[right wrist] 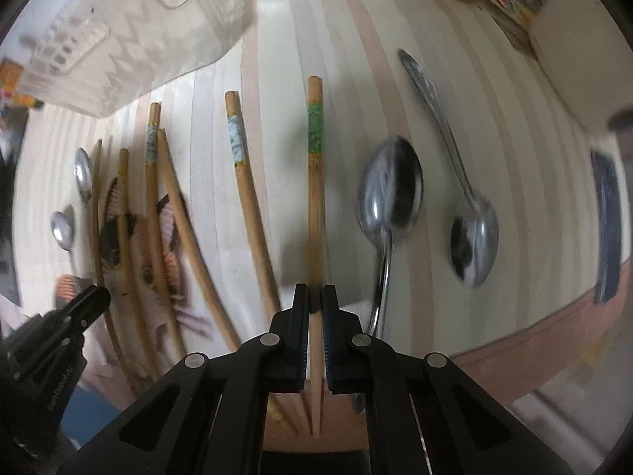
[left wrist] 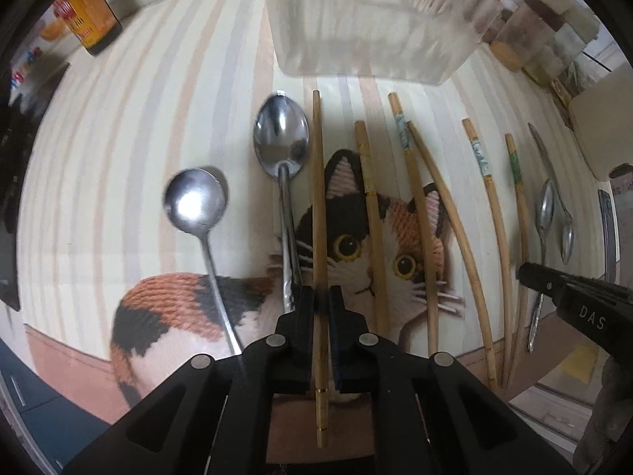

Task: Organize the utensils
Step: 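Lift the chopstick in the left tool into the clear basket while the right tool drops its chopstick there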

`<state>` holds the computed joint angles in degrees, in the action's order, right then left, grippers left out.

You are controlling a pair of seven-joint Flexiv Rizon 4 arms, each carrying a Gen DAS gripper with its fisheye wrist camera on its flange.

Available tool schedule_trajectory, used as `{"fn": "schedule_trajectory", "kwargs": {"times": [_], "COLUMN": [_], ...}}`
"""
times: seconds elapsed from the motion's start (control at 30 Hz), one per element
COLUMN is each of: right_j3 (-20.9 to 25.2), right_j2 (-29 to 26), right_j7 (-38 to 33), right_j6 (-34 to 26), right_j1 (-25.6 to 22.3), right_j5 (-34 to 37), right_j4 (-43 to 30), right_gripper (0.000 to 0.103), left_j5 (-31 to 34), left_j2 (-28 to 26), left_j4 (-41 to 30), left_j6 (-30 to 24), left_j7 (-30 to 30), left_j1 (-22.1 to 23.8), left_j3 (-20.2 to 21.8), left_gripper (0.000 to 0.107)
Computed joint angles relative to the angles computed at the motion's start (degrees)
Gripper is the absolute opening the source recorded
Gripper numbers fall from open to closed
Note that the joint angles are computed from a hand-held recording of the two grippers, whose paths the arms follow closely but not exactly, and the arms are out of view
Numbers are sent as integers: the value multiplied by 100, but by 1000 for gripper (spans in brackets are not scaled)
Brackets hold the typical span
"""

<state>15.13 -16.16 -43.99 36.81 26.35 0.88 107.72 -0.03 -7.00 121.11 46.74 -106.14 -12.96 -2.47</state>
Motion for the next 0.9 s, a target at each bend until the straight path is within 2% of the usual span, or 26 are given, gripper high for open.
{"fn": "schedule_trajectory", "kwargs": {"times": [0.33, 0.47, 0.53, 0.63, 0.73, 0.9], "right_j3": [85, 22, -28, -87, -168, -264], "right_j2": [743, 902, 781, 433, -158, -1502], "right_j7": [-71, -432, -627, -896, -1076, -1151], "right_j6": [542, 600, 585, 558, 424, -300], "right_j1": [-86, -204, -227, -244, -243, -243], "right_j5": [300, 549, 651, 763, 702, 648], "right_j4": [385, 72, -288, -995, -1912, -3749], "right_gripper": [6, 6, 6, 6, 6, 6], "left_j5": [226, 81, 21, -210, -596, -1157], "left_j2": [911, 1227, 1235, 984, 449, -837], "left_j4": [78, -180, -448, -993, -1679, -3007], "left_j6": [-116, -203, -211, -205, -249, -658], "left_j7": [-284, -213, -83, 188, 563, 935], "left_j1": [23, 166, 264, 395, 536, 777], "left_j3": [-17, 8, 9, 0, 1, -36], "left_gripper": [5, 5, 5, 5, 5, 5]}}
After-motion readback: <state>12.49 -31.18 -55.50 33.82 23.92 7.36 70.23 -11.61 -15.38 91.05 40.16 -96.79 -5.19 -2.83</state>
